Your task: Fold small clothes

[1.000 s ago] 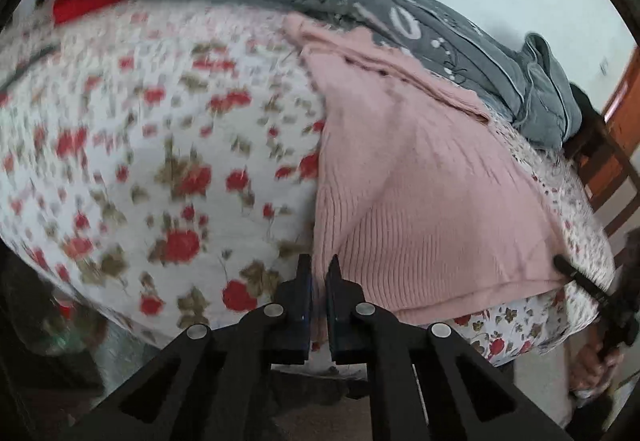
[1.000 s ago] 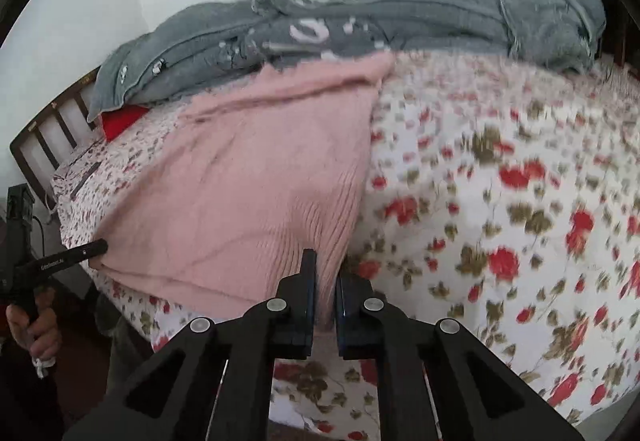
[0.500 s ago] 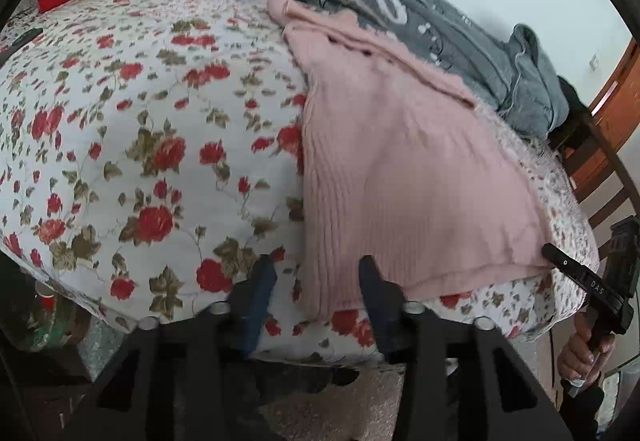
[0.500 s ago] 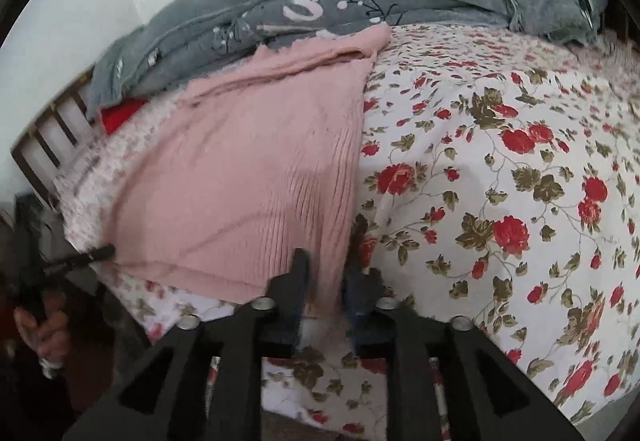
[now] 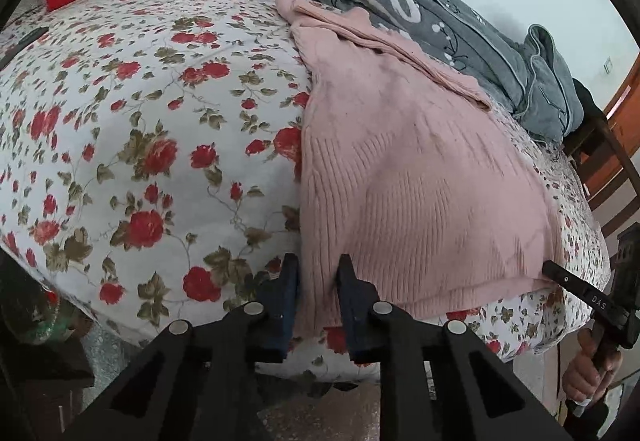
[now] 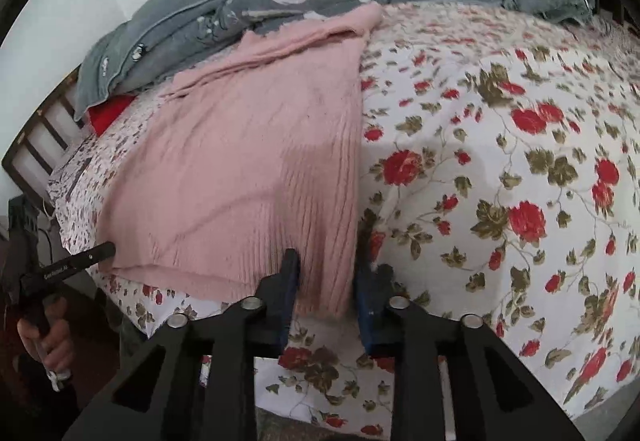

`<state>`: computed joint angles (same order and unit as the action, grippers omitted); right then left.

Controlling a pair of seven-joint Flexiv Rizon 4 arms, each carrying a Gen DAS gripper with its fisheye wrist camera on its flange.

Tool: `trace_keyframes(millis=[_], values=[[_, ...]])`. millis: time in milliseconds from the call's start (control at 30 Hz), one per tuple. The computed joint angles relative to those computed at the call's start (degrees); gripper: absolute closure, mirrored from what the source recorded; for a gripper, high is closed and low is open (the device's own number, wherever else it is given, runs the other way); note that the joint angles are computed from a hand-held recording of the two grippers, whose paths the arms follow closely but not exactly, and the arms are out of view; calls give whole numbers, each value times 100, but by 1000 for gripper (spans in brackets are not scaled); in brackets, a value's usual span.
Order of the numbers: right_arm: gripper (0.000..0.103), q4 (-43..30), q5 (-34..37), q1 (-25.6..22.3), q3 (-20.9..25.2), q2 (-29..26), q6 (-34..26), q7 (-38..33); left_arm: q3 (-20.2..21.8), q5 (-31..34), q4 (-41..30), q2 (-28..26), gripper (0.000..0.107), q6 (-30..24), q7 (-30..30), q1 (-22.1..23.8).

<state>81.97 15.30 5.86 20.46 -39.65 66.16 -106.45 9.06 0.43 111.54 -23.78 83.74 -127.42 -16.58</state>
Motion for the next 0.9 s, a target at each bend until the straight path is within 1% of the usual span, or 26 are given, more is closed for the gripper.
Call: trace_keyframes(millis=[67,100,167,233,300,367,433,467,500,567,667,767,900], values=[[84,33,69,-26,24,0,102,-13,296,221,-70,-25,93,-64,-193,-260],[85,97,94,-25,29,9,235,-36,342,306,-111,-31,95,-118,-219,-312],[85,300,66,48,-17,51,607,-38,466,474,-191,-58,95,-186,-378,-425],[85,426,-68,136,-107,93,783,114,381,509,-170,-27,96,-199,-394,-337],[85,466,-221,168,-134,119,789,250,233,453,-119,12,97,-149,-370,-202],[85,461,-291,131,-86,121,769,348,126,375,-66,36,98,-58,-371,-110],[87,392,-315,64,-18,102,606,447,-136,155,51,79,99,47,-212,87],[91,342,-339,29,14,93,455,452,-50,173,32,81,99,-4,-279,7],[92,311,-340,14,22,86,392,455,87,225,-8,82,99,-84,-376,-117],[92,216,-264,-55,87,72,225,460,124,246,-24,99,99,-165,-454,-146],[93,99,-182,-97,112,72,-22,397,8,194,-23,129,100,-235,-448,-53],[93,97,-95,-76,79,141,-112,322,14,233,-84,158,100,-383,-512,-69],[93,83,51,-73,49,208,-206,272,-262,23,3,227,100,-342,-422,174]])
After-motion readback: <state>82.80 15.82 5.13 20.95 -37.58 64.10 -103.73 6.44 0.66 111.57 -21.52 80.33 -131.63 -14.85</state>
